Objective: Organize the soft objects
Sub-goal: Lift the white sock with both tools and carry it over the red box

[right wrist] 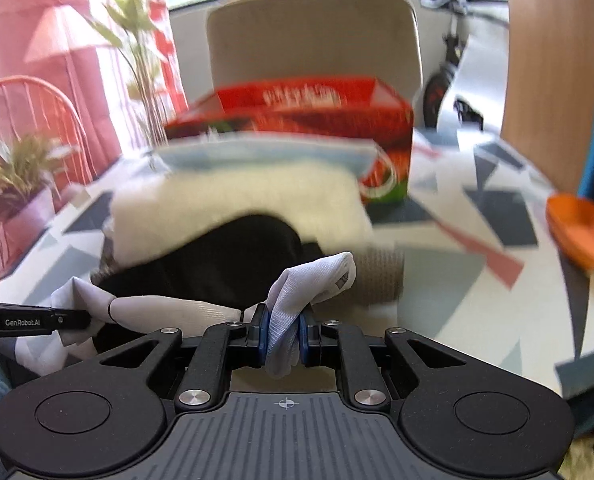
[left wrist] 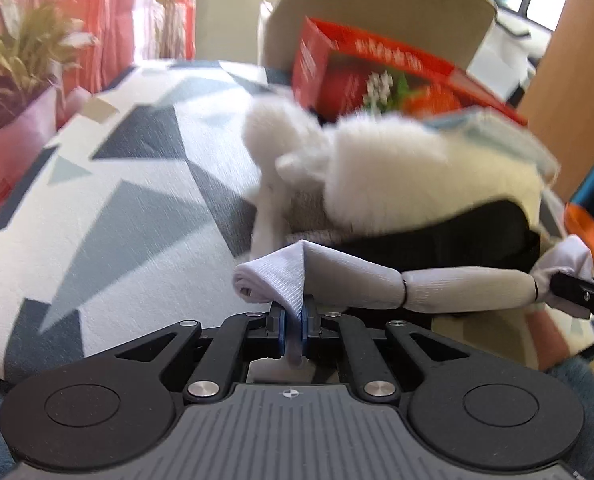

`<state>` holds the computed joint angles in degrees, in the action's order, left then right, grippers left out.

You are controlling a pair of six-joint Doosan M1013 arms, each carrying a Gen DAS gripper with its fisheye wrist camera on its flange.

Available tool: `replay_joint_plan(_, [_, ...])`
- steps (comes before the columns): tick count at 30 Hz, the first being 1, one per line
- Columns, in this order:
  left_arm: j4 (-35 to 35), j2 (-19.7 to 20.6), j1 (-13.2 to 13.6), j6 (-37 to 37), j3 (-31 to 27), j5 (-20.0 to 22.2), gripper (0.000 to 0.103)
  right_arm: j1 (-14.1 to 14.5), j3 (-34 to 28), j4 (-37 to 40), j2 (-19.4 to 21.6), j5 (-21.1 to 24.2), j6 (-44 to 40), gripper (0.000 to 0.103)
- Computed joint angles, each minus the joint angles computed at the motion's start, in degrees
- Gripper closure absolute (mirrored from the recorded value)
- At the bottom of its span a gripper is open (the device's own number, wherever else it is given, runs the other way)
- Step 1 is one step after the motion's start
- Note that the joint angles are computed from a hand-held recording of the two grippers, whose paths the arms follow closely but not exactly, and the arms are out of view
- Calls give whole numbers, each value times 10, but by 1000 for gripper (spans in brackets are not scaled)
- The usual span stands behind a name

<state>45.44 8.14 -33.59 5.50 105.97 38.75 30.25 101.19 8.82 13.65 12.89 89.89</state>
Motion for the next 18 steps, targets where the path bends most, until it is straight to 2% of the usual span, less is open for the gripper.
replay_joint_plan(5, [89, -11, -11, -88, 9, 9, 95, -6, 6, 128, -7, -26, -123, 89])
replay_joint_plan(10, [140, -13, -21, -126, 9, 23, 95, -9, 4, 193, -9, -32, -189, 89])
replay_joint_plan(14, [151, -17, -20, -123, 1, 27, 95, -8, 2, 254, -11, -42, -257, 90])
replay_joint_plan(18, [125, -20, -10, -95, -16, 28, 95, -13, -18, 320, -8, -31, -338, 90])
